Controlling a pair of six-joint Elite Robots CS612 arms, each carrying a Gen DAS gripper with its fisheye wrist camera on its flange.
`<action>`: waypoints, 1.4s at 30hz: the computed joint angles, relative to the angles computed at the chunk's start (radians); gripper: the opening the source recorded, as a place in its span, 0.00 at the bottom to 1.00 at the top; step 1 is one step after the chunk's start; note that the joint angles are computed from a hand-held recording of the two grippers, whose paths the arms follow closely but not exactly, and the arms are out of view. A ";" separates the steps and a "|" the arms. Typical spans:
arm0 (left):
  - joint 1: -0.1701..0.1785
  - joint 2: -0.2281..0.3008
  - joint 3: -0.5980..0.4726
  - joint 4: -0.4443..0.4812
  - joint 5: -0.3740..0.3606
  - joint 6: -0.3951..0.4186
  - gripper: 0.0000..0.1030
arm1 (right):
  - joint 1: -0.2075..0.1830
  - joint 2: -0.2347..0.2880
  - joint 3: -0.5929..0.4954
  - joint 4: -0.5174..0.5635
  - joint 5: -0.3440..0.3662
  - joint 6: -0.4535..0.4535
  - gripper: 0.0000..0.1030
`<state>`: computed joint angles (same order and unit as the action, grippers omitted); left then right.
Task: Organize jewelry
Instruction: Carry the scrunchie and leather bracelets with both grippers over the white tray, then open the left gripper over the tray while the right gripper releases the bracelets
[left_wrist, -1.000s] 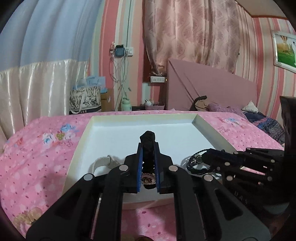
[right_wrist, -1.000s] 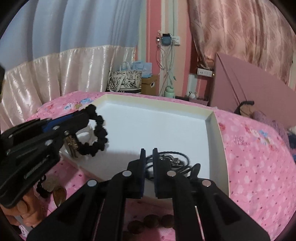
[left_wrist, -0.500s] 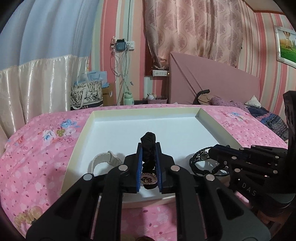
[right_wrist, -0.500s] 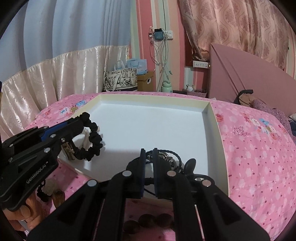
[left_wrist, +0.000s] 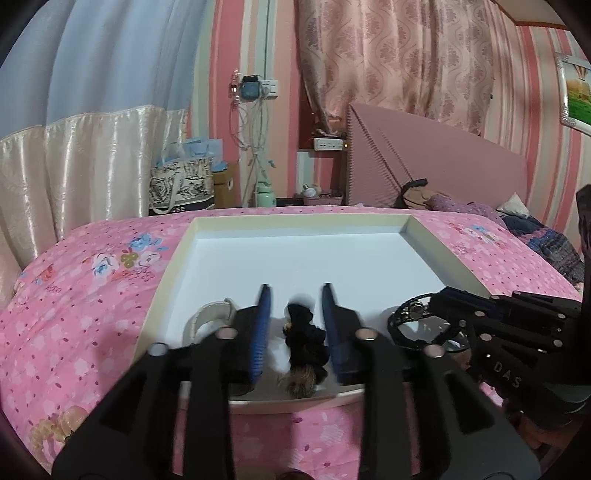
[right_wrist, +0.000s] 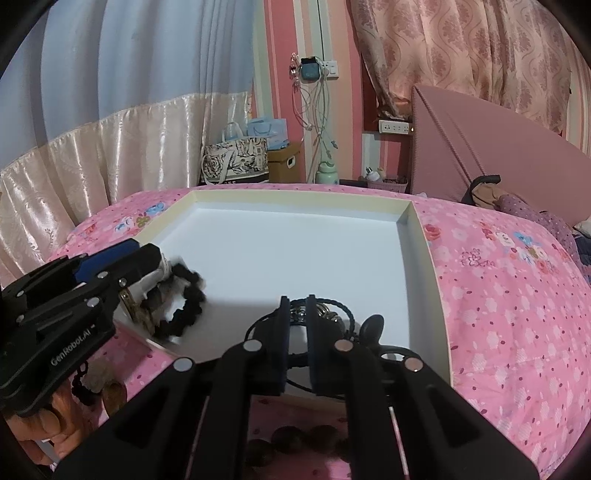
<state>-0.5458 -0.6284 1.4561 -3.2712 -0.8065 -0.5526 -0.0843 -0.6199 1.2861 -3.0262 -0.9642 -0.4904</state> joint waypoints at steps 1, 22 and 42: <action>0.000 0.000 -0.001 0.004 0.002 -0.006 0.33 | 0.000 0.000 0.000 -0.001 -0.002 0.004 0.08; 0.004 -0.006 0.015 -0.002 0.005 -0.058 0.76 | -0.001 0.006 -0.001 -0.041 -0.002 0.043 0.47; 0.005 -0.007 0.017 -0.005 0.009 -0.057 0.79 | 0.001 0.006 0.003 -0.056 -0.006 0.043 0.51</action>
